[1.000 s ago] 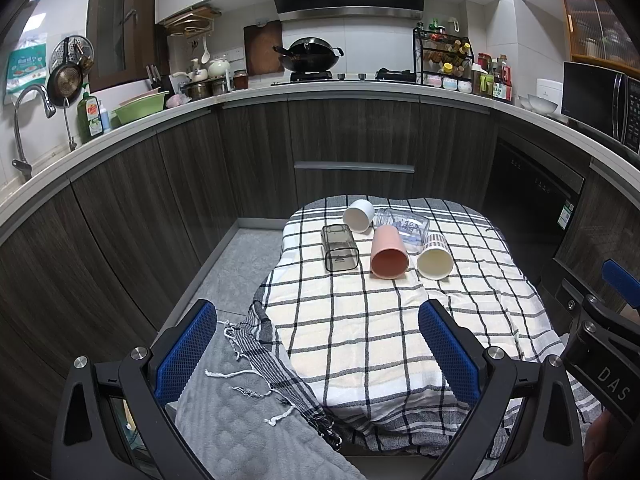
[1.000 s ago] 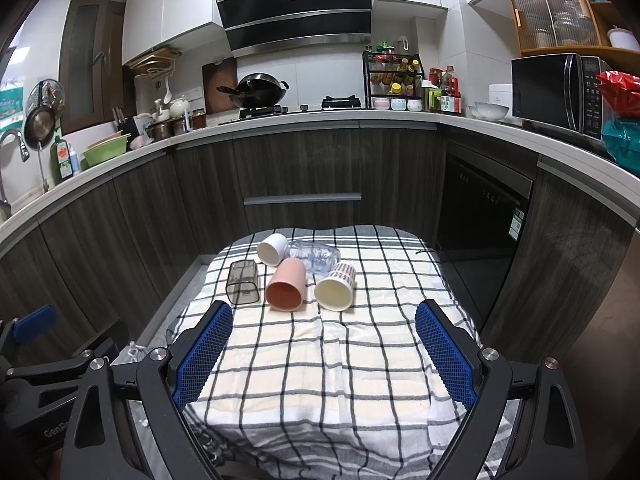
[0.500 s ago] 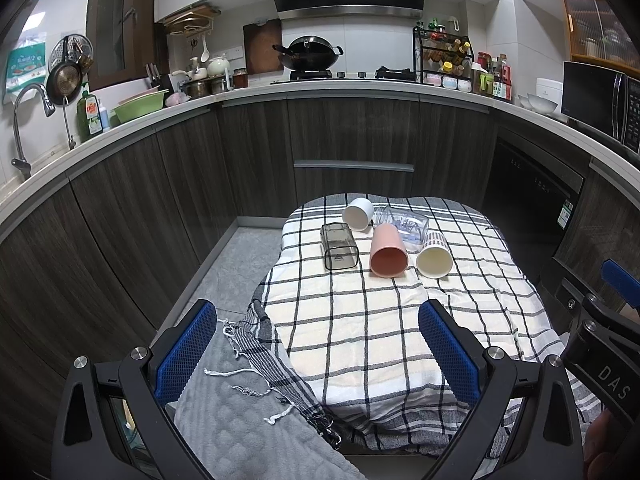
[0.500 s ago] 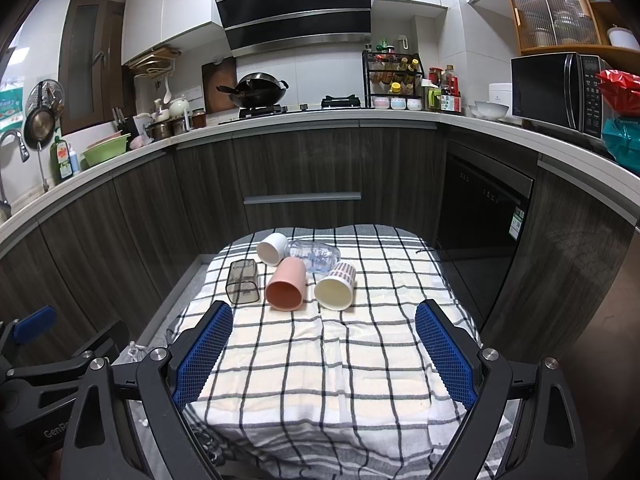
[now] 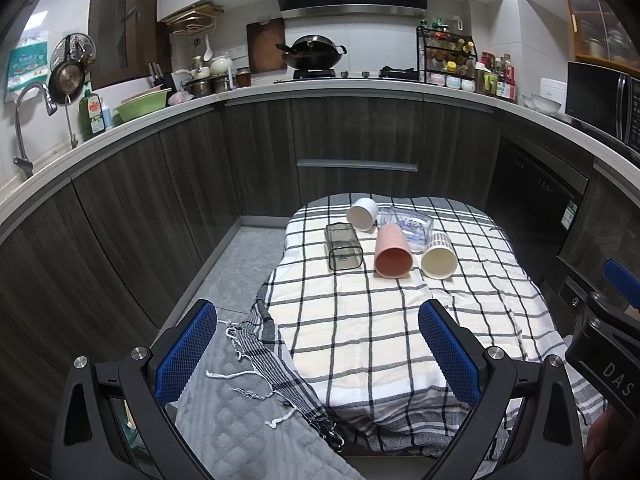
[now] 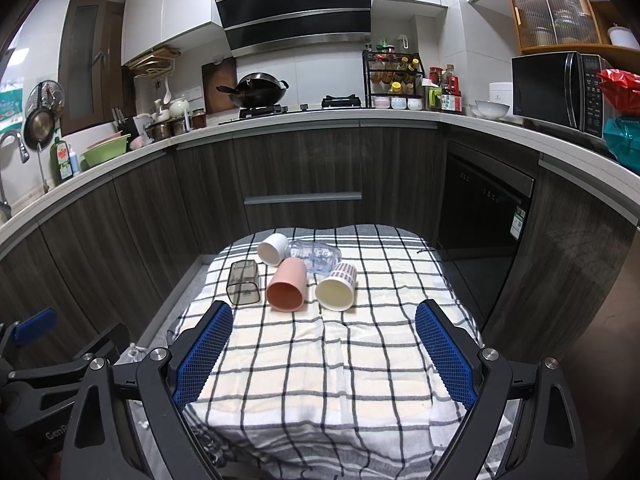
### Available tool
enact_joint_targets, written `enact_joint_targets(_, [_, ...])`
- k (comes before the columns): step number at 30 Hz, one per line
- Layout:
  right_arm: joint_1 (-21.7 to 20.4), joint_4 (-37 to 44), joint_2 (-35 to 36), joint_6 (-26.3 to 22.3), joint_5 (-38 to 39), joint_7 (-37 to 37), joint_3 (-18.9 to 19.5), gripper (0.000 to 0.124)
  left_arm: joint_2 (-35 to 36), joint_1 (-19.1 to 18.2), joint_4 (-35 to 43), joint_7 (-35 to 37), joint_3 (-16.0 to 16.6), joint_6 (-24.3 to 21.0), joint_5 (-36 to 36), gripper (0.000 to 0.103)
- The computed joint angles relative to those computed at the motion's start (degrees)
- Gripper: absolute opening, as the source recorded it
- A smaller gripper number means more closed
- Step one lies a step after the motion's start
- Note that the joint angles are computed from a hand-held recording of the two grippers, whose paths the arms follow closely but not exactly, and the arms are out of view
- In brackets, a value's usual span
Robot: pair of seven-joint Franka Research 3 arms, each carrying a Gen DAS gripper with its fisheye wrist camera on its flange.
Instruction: Flip cup upside down
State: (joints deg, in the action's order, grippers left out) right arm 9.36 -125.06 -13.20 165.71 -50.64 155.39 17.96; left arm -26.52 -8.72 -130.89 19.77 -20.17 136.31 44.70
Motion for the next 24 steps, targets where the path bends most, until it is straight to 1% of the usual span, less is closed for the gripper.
enact_joint_targets(2, [-0.23, 0.38, 1.21, 0.41, -0.8, 0.64, 0.27, 0.093, 0.51, -0.05, 0.15, 0.32, 0.34, 0.03, -0.54, 0.103])
enact_joint_targets(6, [1.09, 1.34, 2.55, -0.05, -0.69, 0.27, -0.82, 0.093, 1.11, 0.01, 0.3, 1.01, 0.85, 0.2, -0.92, 0.103])
enact_joint_targets(9, [2.7, 2.04, 3.05, -0.65, 2.3, -2.69, -2.48, 0.093, 1.89, 0.1, 0.76, 1.36, 1.17, 0.3, -1.46, 0.103])
enact_joint_targets(16, [4.76, 4.52, 5.59, -2.22, 6.44, -7.43, -4.35, 0.093, 4.58, 0.47, 2.49, 2.55, 2.13, 1.08, -2.01, 0.103])
enact_joint_targets(24, [8.56, 10.39, 11.65, -4.84, 12.14, -14.41, -7.69, 0.093, 9.66, 1.01, 5.67, 4.31, 3.95, 1.83, -3.58, 0.103])
